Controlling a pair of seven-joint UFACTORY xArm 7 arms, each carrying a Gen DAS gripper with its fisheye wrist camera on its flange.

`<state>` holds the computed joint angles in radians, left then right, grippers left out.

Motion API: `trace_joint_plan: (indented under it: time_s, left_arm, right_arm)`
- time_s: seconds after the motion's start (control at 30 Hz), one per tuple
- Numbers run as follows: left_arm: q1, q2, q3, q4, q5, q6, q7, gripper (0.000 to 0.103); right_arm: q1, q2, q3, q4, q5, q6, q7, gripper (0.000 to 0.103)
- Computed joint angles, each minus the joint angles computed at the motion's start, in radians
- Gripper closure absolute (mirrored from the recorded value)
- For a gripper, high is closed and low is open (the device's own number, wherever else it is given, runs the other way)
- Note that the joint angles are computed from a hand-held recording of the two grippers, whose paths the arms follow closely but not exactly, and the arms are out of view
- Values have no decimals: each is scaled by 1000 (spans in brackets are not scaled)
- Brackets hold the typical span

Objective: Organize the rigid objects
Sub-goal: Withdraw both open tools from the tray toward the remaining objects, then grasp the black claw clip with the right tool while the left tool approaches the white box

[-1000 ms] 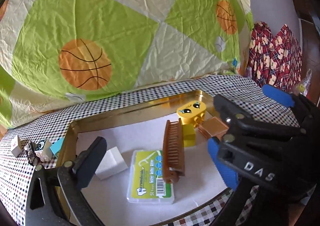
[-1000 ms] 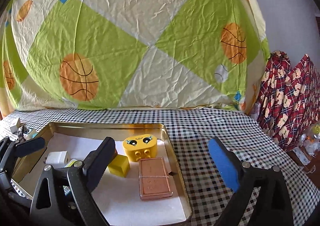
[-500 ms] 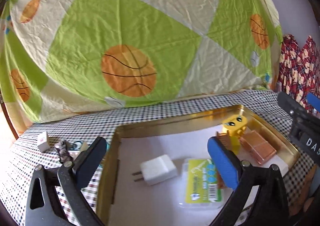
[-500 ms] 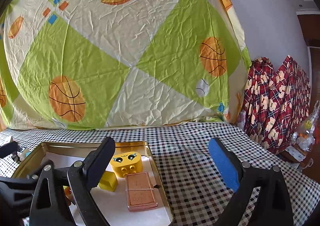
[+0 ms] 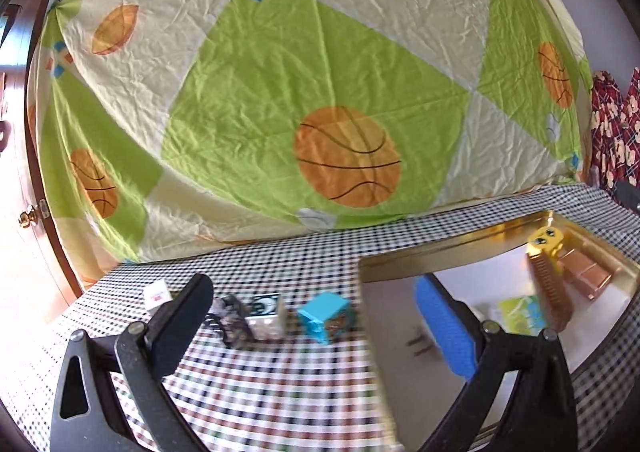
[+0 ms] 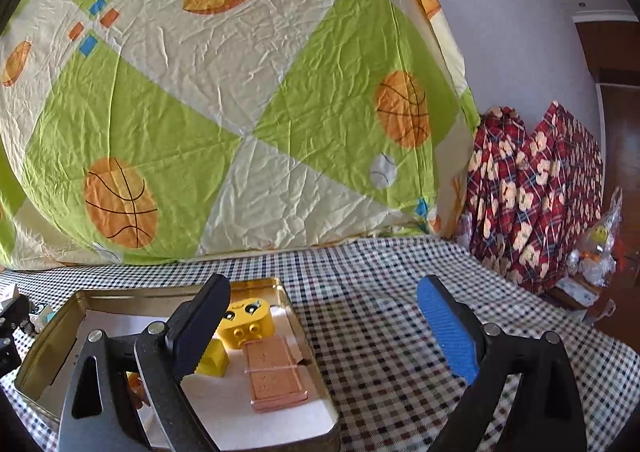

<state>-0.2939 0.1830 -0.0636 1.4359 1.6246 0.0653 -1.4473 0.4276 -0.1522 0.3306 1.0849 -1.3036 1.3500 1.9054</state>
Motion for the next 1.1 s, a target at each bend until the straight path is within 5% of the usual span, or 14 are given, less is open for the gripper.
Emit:
trace_joint_plan:
  time_s: [0.4,0.6,0.77,1.1]
  left_arm:
    - [58,28,85,12,-130,-28,137,1]
    - [142,51,47,-18,-501,-77,475,1]
    - [181,67,10,-25,-708,-55,651,1]
    - [108,69,97,-46,-870,-75,768,1]
  right_arm:
    - [123,240,-40,253,-58,1,-42,7]
    - [209,353,-99,385,-92,-33,-96,7]
    - [272,407,-151,451,-112,-54,-104,7]
    - [326,476,-216,543,-95,-98,-92,7]
